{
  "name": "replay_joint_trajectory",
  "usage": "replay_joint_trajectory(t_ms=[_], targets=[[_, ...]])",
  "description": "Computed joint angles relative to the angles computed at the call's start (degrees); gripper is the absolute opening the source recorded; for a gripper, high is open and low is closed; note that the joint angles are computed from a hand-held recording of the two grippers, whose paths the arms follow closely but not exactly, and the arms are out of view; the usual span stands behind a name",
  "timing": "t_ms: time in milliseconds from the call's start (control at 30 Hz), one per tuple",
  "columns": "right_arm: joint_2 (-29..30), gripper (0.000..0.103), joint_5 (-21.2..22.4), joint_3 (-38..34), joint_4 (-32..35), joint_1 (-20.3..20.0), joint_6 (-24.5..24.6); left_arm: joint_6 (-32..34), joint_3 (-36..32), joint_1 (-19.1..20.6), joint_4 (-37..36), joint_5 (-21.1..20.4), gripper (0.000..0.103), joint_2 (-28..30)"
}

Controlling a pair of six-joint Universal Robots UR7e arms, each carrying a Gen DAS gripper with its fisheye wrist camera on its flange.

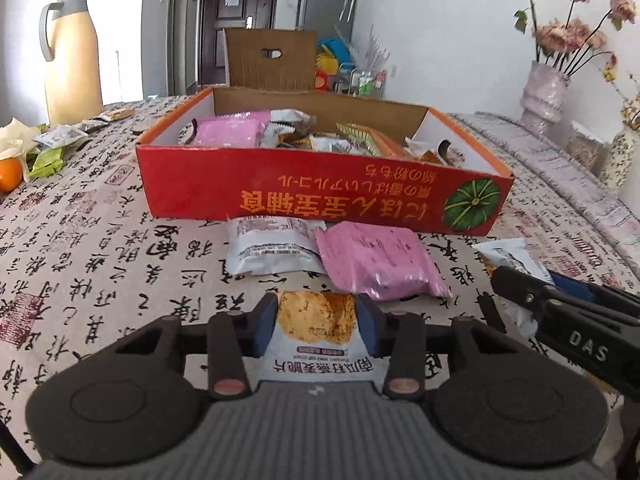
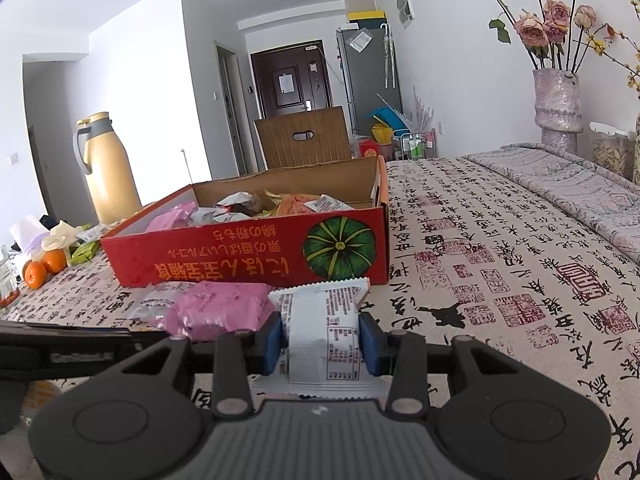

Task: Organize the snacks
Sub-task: 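Hold the white packet in the right gripper while the left gripper grasps the cracker packet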

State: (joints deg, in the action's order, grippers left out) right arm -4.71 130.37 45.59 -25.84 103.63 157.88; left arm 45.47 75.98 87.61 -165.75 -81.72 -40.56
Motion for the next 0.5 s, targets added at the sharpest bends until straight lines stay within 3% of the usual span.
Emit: replay_joint_trajectory(t_ms=[200, 267, 500], targets=[[-0.1, 0.039, 0.6, 0.7, -2.0, 0.2, -0.6, 0.8, 0.6, 0.5, -1.6, -2.8, 0.042, -1.4], [-0.2, 0.039, 1.2, 1.0, -3.0, 0.3, -1.0, 0.8, 0.5, 0.4, -1.7, -3.7, 0.029, -1.8], [-0.5, 0.039, 0.5, 1.0, -4.8, 0.9, -3.5, 0.9, -0.6, 0.2, -2.2, -5.7, 0.027, -2.1]])
